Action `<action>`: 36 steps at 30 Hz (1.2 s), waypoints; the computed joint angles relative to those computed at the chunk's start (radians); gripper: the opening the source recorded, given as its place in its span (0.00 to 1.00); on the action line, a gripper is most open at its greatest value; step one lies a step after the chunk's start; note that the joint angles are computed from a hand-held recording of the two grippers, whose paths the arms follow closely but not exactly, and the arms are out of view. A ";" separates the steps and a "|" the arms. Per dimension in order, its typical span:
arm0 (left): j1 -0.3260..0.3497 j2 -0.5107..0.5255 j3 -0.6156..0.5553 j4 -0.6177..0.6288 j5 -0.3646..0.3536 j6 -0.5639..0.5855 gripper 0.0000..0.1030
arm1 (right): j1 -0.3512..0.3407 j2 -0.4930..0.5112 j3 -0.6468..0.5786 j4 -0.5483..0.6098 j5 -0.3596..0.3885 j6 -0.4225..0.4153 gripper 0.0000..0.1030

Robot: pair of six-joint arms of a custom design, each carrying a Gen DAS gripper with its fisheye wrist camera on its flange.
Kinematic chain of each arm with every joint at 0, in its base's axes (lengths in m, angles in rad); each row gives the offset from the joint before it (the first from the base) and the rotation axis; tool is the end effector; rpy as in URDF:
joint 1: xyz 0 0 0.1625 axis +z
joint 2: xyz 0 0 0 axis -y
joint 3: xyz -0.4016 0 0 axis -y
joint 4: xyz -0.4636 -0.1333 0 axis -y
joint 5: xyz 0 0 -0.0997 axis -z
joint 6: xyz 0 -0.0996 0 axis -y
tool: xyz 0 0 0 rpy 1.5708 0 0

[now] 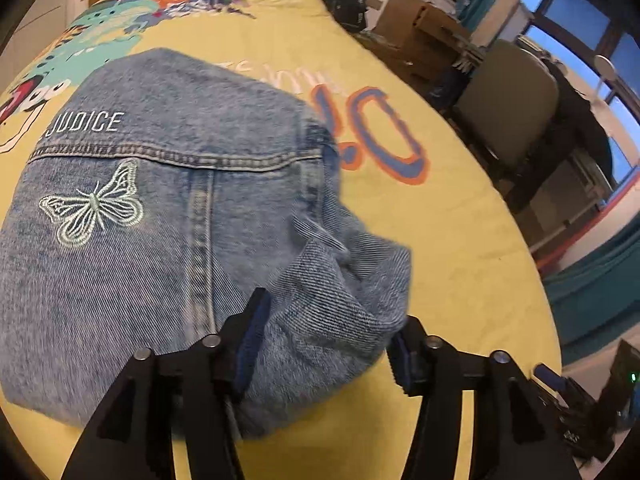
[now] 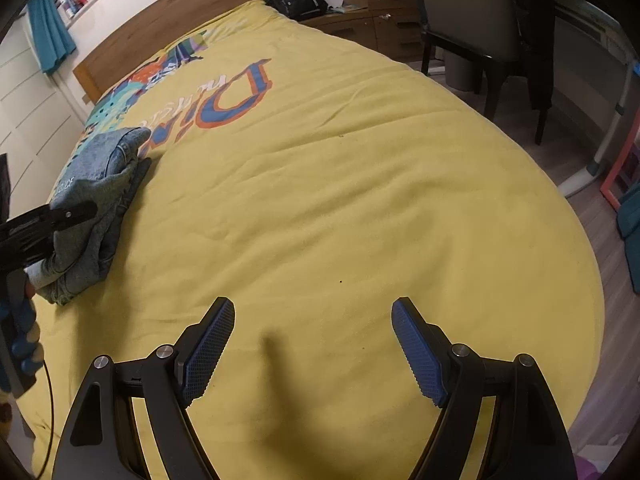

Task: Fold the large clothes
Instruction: 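Lift the side with the left tool and fold it across the bundle, then open the left tool and bring both tools to the bundle edge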

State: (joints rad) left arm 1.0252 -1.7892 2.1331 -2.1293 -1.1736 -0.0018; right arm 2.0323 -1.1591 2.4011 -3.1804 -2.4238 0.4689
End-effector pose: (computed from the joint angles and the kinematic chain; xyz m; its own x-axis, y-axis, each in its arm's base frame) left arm -0.0952 -0.4879 0.3297 -0.8319 0.4066 -0.3776 0.5055 0.8359 -0.2136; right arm 0.2423 -0.3564 0.0665 -0.8207 0.3326 0.4647 -0.0501 0.7682 -0.6383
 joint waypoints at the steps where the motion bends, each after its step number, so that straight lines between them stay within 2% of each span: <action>1: -0.004 -0.009 0.005 0.004 -0.005 0.000 0.49 | 0.003 0.003 -0.003 0.003 -0.001 0.001 0.79; 9: -0.009 -0.031 -0.016 0.090 -0.057 0.021 0.53 | 0.046 0.044 -0.060 0.064 -0.014 0.021 0.79; 13: 0.014 -0.060 -0.040 0.126 -0.150 0.026 0.53 | 0.071 0.064 -0.095 0.093 -0.028 0.022 0.79; 17: 0.023 -0.107 -0.056 0.193 -0.199 0.053 0.53 | 0.093 0.100 -0.142 0.118 -0.028 0.016 0.79; 22: 0.032 -0.157 -0.080 0.235 -0.165 0.100 0.53 | 0.117 0.175 -0.228 0.117 -0.008 -0.033 0.79; 27: 0.079 -0.148 -0.145 0.229 -0.142 0.167 0.53 | 0.136 0.267 -0.342 0.077 0.034 -0.121 0.79; 36: 0.156 -0.085 -0.254 0.206 -0.142 0.249 0.53 | 0.133 0.468 -0.614 0.085 0.190 -0.278 0.80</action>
